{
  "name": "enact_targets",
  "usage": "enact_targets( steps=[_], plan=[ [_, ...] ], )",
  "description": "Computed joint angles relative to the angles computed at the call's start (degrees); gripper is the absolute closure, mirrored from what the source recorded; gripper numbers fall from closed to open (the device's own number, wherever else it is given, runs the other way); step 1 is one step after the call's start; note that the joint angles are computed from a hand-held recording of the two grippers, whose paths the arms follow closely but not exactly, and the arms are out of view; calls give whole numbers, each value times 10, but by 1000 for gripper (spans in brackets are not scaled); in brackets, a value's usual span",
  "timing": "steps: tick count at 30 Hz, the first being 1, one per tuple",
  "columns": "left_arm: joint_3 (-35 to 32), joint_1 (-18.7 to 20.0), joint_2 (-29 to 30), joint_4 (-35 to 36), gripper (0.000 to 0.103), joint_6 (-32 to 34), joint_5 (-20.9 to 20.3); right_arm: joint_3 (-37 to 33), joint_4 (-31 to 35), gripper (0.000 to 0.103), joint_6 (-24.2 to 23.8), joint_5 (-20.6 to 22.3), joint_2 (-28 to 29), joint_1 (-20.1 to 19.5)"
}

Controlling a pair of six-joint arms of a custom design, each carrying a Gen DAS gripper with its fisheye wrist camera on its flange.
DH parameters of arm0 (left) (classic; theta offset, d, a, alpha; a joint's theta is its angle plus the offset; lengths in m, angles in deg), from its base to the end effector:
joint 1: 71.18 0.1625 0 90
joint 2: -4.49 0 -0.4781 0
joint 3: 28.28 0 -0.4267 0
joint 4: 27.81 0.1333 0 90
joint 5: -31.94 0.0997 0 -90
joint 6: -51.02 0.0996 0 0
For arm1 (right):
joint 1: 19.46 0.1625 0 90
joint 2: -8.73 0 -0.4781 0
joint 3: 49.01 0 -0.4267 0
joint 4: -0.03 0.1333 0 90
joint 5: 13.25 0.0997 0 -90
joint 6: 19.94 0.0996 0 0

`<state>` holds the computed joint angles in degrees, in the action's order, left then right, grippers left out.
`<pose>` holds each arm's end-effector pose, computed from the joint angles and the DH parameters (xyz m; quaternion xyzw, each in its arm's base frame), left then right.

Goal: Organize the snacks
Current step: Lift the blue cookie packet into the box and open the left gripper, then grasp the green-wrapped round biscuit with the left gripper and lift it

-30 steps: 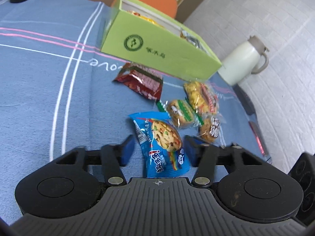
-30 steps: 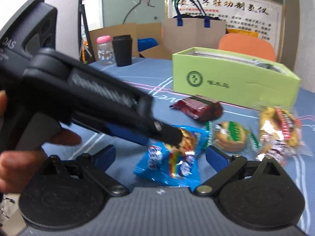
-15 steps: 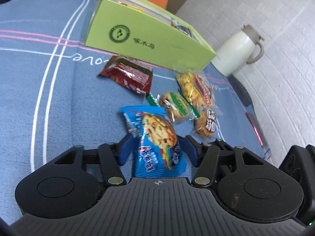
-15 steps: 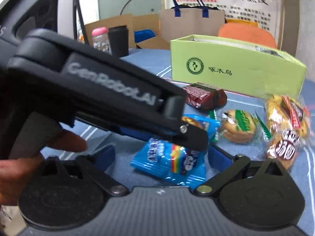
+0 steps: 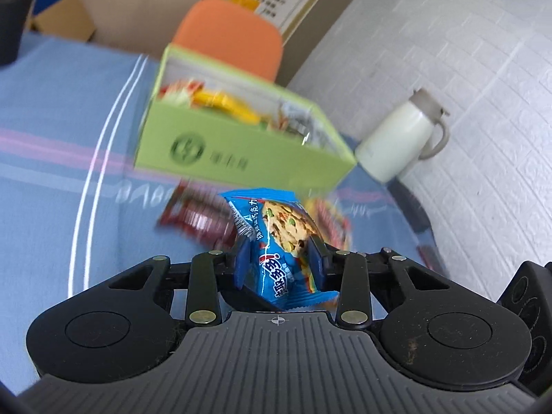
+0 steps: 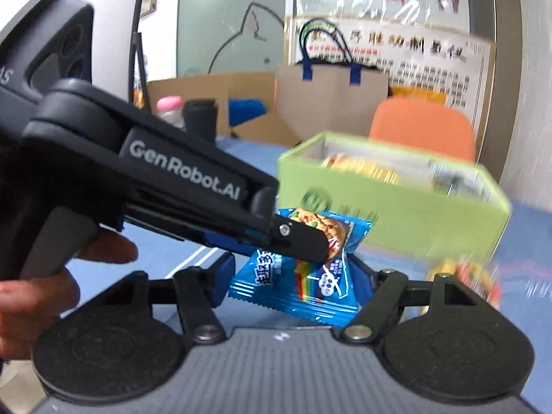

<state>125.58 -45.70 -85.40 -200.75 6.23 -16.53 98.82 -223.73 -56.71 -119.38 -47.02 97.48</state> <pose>-0.1911 -0.3119 0.2191 0.1004 0.9186 -0.3744 0.0766 0.2716 -0.3013 0.1261 0.4460 -0.8123 0.3397 0.1608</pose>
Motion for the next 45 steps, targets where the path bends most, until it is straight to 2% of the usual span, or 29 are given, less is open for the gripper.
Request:
enact_targets(
  steps=[3,7,12,14,16,17,18,19,21,24,26,29,31,32,33,35,40,43,45],
  plan=[
    [-52,39,55,-64,89,95,-8,-48,28,26,-36,-1,-12,-10],
    [-144,99,125,-97,89,192,-32,-129,126,26,-55,21,-30,-43],
    [-244,168,200,-76,82,249,-43,-223,238,26,-47,27,-6,-76],
    [-265,190,222,-79,75,261,-46,-237,254,25,-48,22,1,-84],
    [-270,195,228,-86,64,254,-27,-217,225,24,-67,32,-15,-87],
    [-261,190,222,-100,59,260,-20,-197,191,17,-79,46,-24,-91],
    [-244,180,214,-129,47,268,-12,-172,158,9,-88,64,-40,-96],
    [-223,169,205,-161,40,275,-4,-148,141,10,-90,79,-58,-102],
    [-180,143,181,-201,35,285,0,-94,126,10,-85,100,-96,-113],
    [-119,111,146,-212,35,258,-2,-15,94,10,-65,101,-123,-128],
    [-87,96,126,-188,35,216,-11,22,91,10,-33,102,-125,-135],
    [-56,95,98,-121,42,130,-71,64,68,10,23,98,-110,-137],
    [-38,103,99,-130,46,104,-119,79,79,10,43,108,-105,-138],
    [-36,107,101,-129,47,100,-129,87,78,10,50,108,-102,-135],
    [-42,111,104,-120,48,101,-131,92,82,10,55,110,-100,-131],
    [-64,126,117,-120,47,162,-149,90,84,10,64,105,-92,-120],
    [-134,161,153,-18,46,239,-190,79,80,10,78,60,-60,-107],
    [-151,180,171,27,46,237,-199,72,81,10,75,52,-50,-106],
    [-145,179,172,31,46,219,-187,63,76,10,61,47,-47,-110]
  ],
)
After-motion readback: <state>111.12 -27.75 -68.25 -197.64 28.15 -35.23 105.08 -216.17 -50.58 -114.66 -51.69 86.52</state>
